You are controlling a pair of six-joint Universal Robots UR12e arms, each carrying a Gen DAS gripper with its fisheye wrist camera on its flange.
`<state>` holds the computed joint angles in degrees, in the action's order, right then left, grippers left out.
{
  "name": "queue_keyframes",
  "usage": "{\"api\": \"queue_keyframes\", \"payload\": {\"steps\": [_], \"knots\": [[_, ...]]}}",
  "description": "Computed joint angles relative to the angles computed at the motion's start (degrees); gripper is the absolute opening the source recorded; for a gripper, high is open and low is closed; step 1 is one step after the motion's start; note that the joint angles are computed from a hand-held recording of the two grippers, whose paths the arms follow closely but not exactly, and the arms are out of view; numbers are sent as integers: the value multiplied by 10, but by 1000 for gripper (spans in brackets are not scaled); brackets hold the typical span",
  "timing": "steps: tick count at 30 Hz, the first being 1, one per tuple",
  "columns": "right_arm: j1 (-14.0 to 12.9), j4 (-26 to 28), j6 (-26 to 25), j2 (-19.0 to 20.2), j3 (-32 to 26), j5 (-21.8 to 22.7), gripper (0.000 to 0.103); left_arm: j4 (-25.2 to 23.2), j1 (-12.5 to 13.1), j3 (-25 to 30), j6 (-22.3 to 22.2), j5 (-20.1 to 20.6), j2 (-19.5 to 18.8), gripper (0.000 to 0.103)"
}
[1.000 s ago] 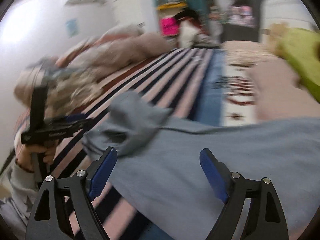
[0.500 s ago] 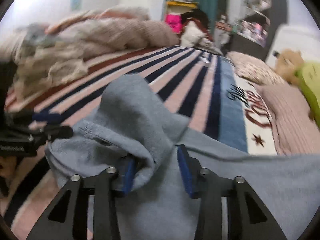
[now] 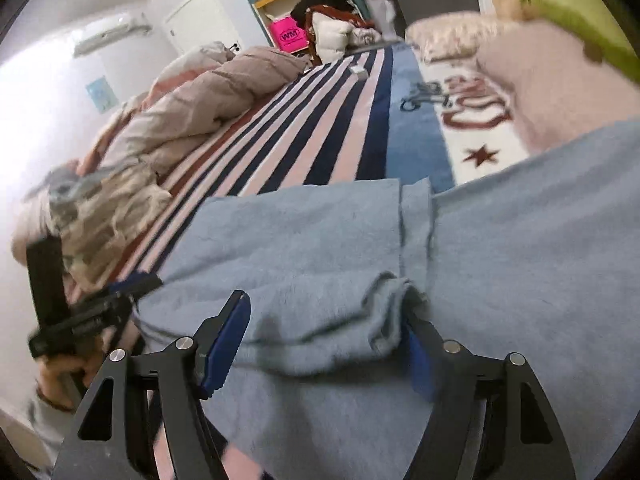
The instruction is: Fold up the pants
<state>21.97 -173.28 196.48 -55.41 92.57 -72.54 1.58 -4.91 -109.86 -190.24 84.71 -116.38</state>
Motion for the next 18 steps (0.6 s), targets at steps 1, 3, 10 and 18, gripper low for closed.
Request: {"api": "queue_keyframes", "payload": {"steps": [1, 3, 10, 18], "knots": [[0, -1, 12, 6, -7, 4, 61, 0, -1, 0, 0, 2, 0, 68], [-1, -12, 37, 14, -16, 0, 37, 3, -1, 0, 1, 4, 0, 68], [7, -55, 23, -7, 13, -56, 4, 57, -12, -15, 33, 22, 9, 67], [5, -53, 39, -43, 70, -58, 3, 43, -9, -11, 54, -38, 9, 67]]}}
